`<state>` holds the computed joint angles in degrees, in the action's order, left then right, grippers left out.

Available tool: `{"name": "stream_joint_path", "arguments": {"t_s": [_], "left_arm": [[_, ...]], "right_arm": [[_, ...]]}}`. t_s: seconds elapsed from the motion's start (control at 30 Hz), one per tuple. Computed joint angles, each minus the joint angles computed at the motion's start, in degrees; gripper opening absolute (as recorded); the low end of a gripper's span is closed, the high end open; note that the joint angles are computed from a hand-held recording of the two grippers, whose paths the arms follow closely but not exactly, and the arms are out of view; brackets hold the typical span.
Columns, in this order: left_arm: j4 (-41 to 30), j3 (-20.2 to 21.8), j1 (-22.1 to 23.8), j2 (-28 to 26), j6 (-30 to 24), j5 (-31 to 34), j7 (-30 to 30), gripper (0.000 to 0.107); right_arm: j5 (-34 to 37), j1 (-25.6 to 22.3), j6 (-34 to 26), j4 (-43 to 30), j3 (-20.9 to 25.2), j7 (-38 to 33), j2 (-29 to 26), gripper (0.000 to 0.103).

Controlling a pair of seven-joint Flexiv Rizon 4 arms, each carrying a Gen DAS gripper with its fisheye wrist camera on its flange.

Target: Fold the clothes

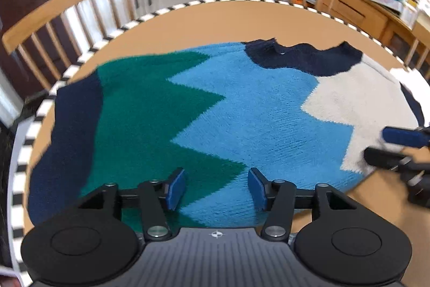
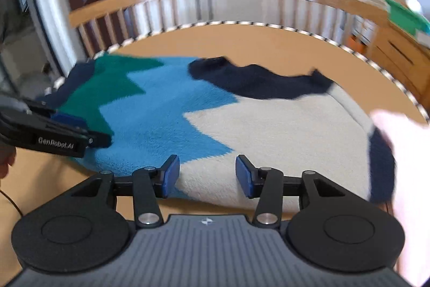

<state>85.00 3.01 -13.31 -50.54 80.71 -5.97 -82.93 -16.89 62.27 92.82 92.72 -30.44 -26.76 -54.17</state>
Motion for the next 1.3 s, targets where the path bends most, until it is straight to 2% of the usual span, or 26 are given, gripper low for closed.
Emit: {"name": "stream_joint_path", "arguments": {"t_s": [0.13,0.23,0.27,0.33,0.4,0.63,0.77,0.8,0.83,0.87,1.0,1.17,1.3], "left_arm": [[-0.4,-1.7,2.5,0.0,0.1,2.1,6.5,0.054],[-3.0,1.6,1.2,-1.4,-2.2,3.6,8.7,0.055],[-3.1,1.5,1.5,-1.6,-2.4,3.6,9.0,0.057],[-2.6,-0.4,3.1,-1.5,-3.3,1.0,7.8,0.057],[-2.3,-1.5,3.9,-1.2,-5.0,-1.6,5.2,0.056],[-1.6,-0.3,2.8,-1.3,-3.2,-0.3,3.7,0.056],[-1.7,-0.6,3.1,-1.3,-3.5,-0.2,4.0,0.056],[-1.8,-0.6,3.1,-1.3,-3.7,-0.1,4.1,0.056],[-1.8,-0.6,3.1,-1.3,-3.8,-0.1,4.2,0.056],[-1.9,-0.5,3.0,-1.3,-3.9,0.0,4.0,0.056],[-1.8,0.3,2.3,-1.1,-4.0,0.4,3.1,0.056],[-1.0,0.1,2.2,-0.7,-3.5,0.5,2.6,0.056],[-0.4,0.2,1.7,0.2,-4.7,1.0,2.5,0.056]], "right_arm": [[3.7,1.0,-1.8,3.2,-0.6,6.0,2.0,0.049],[0.9,-0.2,-5.6,2.9,0.6,6.7,2.4,0.048],[0.1,-1.0,-6.7,2.6,1.6,7.0,2.5,0.049],[-0.4,-4.4,-9.5,1.1,6.3,7.6,3.0,0.049],[0.0,-5.4,-8.6,1.1,7.5,10.4,2.9,0.052],[4.2,-11.5,-1.8,0.5,13.7,20.6,2.7,0.053],[6.5,-12.7,-0.2,-0.7,14.5,23.8,2.0,0.057],[7.1,-12.9,0.1,-1.1,14.7,24.6,1.8,0.055],[6.5,-12.9,-1.5,-1.8,14.4,24.5,1.5,0.040],[5.3,-12.9,-4.0,-2.8,14.1,24.2,1.3,0.017],[-0.2,-14.5,-7.9,-5.0,15.3,21.9,0.9,0.016],[-2.1,-17.2,-7.2,-5.3,17.6,21.1,0.7,0.015],[-4.5,-19.8,-9.6,-7.7,20.3,17.4,0.1,0.015]]}}
